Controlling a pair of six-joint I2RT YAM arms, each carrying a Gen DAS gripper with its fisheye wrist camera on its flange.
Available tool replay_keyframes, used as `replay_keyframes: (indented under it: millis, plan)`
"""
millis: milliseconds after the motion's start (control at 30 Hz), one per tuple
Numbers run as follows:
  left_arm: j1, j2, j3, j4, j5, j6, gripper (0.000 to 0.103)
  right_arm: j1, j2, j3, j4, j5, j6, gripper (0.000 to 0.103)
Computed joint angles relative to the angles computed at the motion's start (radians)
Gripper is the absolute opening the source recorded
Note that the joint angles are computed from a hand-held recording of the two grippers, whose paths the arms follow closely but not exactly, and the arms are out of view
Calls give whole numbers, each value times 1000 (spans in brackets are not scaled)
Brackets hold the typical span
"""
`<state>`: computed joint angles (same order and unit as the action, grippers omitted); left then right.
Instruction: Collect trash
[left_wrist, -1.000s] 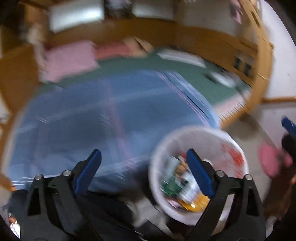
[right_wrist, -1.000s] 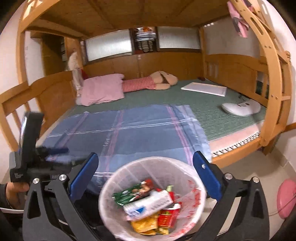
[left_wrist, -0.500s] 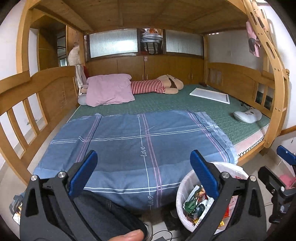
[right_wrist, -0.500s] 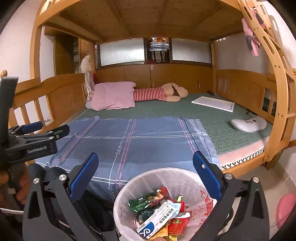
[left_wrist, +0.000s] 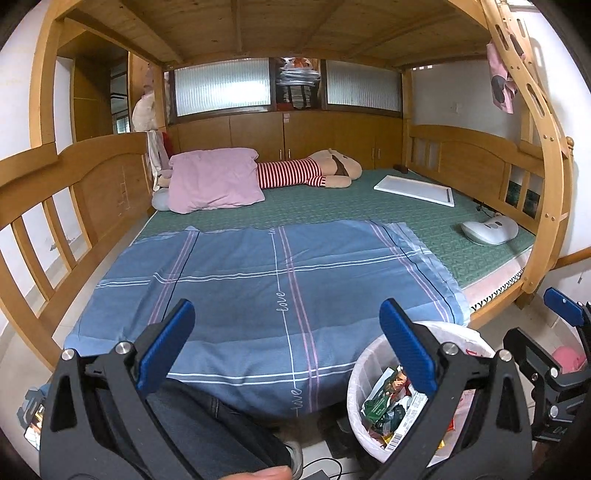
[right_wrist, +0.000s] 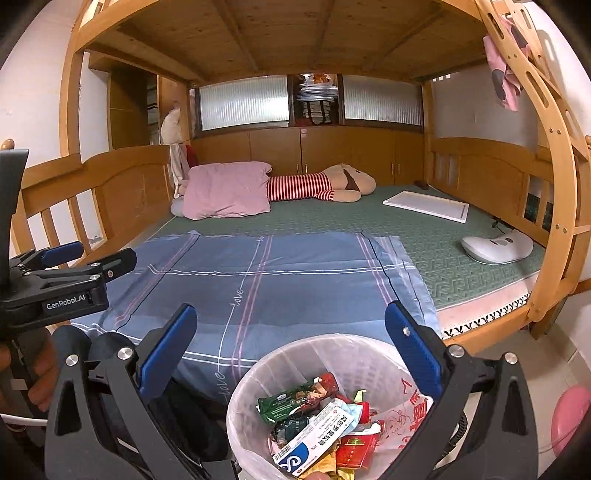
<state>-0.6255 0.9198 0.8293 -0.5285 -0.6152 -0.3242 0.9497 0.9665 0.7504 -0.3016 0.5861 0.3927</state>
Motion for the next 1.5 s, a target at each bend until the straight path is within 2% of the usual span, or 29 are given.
replay_keyframes:
  millis: [1233, 1500]
  plan:
    - [-18, 14, 19, -23, 7, -14, 100, -30, -2, -5, 4, -30, 0, 100]
    - [-23, 16, 12, -21, -1, -19, 100, -12, 8, -7, 4, 8, 8, 100]
